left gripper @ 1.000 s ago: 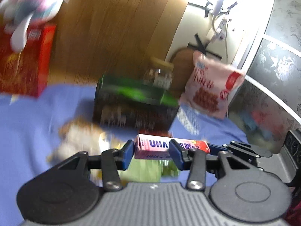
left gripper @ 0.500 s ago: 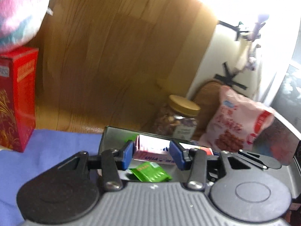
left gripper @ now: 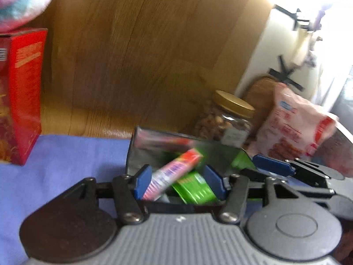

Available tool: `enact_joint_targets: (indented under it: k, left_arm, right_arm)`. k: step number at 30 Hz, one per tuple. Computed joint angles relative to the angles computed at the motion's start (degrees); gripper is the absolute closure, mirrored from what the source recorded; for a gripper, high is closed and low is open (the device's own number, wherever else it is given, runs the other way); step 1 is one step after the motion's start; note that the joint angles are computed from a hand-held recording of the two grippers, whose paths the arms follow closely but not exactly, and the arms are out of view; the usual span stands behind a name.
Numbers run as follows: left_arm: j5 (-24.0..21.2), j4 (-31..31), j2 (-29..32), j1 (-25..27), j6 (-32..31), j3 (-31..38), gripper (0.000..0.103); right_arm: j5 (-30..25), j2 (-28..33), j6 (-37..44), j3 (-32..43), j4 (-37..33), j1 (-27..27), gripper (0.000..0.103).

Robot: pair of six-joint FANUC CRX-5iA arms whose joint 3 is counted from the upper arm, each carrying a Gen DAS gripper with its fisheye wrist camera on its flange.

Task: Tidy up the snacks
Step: 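Open the left gripper to drop the pink box into the tin, then move the left gripper to the light green leaf-print packet and grasp it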

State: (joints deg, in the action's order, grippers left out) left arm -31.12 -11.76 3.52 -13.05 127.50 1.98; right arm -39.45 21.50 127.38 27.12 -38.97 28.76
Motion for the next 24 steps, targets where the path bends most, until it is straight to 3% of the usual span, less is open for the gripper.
enact_joint_targets:
  k: [3,6,7,10,13,16,24]
  left_arm:
    - [1.6,4.4,-5.2,-1.4,-4.7,-6.9,0.05]
    - [-1.8,4.6,-6.7,-4.0,-4.4,-8.9,0.055]
    - [-4.5,2.2,-6.4,-5.4,-1.6,-8.1,0.057]
    - [-10.4,-6.6,-6.4,-9.7,8.3,-6.4,0.058]
    - [-7.7,-1.6,-8.5,-8.3,7.7,-10.0,0.058]
    - [-8.4,-0.9,-8.0,-8.9,8.4,-9.9,0.058]
    - [-3.8,4.8,-12.3,-10.7,8.5,-17.7,0.069]
  right_arm:
    - [-14.0,-1.5,4.4,0.2,-12.3,-6.0,0.056]
    - [-21.1,-2.7,5.1,-2.3,-14.4,-7.1,0.061]
    - [-21.9,-3.2,5.4,-3.4,-13.9,-6.6,0.069]
    - [-21.9,-3.4,4.3,-5.2,-11.5,-4.6,0.077]
    - [-22.1,-2.9,2.4,-5.1,-10.8,-3.9,0.077]
    - [-25.6,-1.7,0.4,-3.5,-12.3,-4.8,0.077]
    - [-27.7,-5.8,2.8,-9.0,-13.0,-5.3,0.075]
